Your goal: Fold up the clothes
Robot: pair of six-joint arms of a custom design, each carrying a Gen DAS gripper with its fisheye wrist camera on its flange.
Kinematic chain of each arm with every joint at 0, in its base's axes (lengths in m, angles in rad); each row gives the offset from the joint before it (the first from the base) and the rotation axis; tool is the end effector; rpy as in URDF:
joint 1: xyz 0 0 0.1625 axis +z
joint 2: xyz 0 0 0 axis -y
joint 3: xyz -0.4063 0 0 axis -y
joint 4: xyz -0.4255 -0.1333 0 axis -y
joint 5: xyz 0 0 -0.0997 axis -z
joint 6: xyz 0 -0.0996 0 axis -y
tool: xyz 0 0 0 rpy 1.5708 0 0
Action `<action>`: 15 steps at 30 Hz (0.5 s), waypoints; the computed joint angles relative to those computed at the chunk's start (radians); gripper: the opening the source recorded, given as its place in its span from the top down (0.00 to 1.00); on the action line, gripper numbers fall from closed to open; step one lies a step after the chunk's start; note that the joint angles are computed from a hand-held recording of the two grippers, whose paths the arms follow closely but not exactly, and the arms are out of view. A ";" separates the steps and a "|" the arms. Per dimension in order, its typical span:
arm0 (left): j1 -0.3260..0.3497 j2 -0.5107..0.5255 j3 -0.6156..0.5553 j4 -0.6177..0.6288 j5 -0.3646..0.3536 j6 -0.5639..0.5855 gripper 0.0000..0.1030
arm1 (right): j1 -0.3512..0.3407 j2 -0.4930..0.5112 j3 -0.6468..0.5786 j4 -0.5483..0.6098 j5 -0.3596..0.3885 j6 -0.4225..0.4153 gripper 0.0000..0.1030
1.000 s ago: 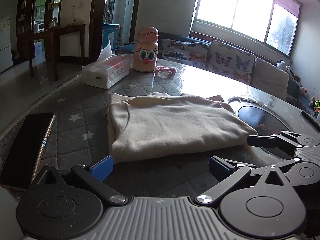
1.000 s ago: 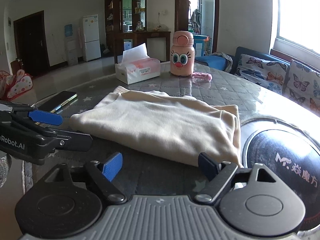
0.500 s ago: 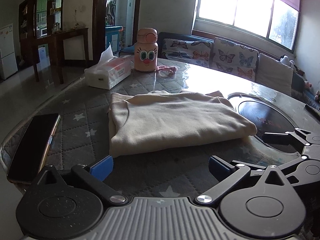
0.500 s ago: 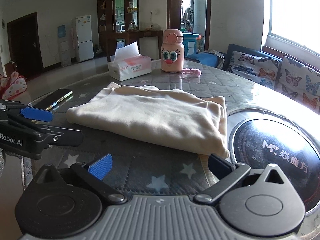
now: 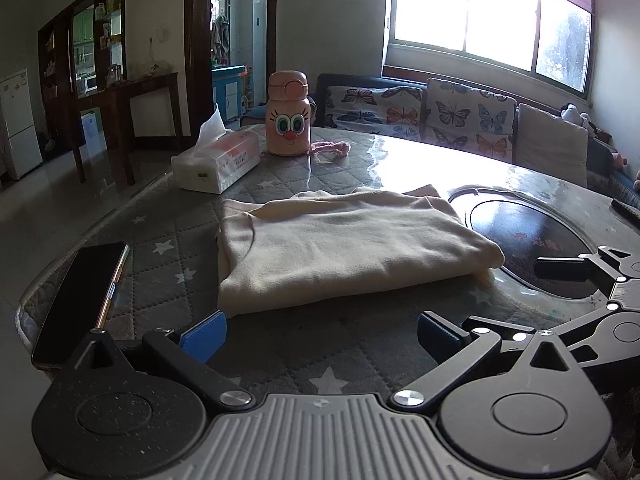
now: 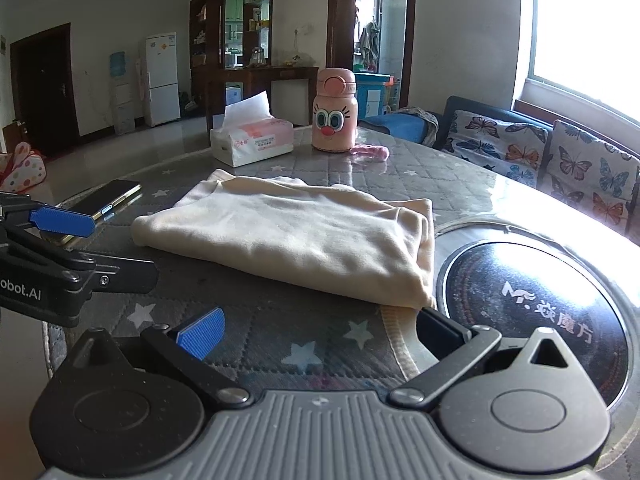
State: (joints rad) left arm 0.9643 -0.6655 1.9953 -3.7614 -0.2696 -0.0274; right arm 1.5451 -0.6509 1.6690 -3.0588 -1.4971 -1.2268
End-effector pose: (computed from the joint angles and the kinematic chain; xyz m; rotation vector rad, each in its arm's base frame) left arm -0.1002 -0.5467 0.0585 -0.0895 1.9184 -1.2210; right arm 0.1231 -0.6839 0.0031 1.6374 -2.3459 0.6166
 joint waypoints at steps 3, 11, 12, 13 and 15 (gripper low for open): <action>-0.005 0.008 -0.004 -0.012 0.007 0.015 0.00 | -0.002 -0.005 0.007 -0.010 0.002 -0.001 0.00; -0.015 0.031 -0.018 -0.018 0.036 0.045 0.00 | -0.003 -0.014 0.021 -0.030 0.001 0.000 0.00; -0.015 0.032 -0.018 -0.016 0.038 0.044 0.00 | -0.003 -0.014 0.022 -0.032 0.000 0.000 0.00; -0.016 0.032 -0.018 -0.014 0.040 0.043 0.00 | -0.004 -0.016 0.024 -0.034 0.000 0.000 0.00; -0.017 0.034 -0.019 -0.011 0.044 0.043 0.00 | -0.004 -0.018 0.027 -0.038 0.001 0.000 0.00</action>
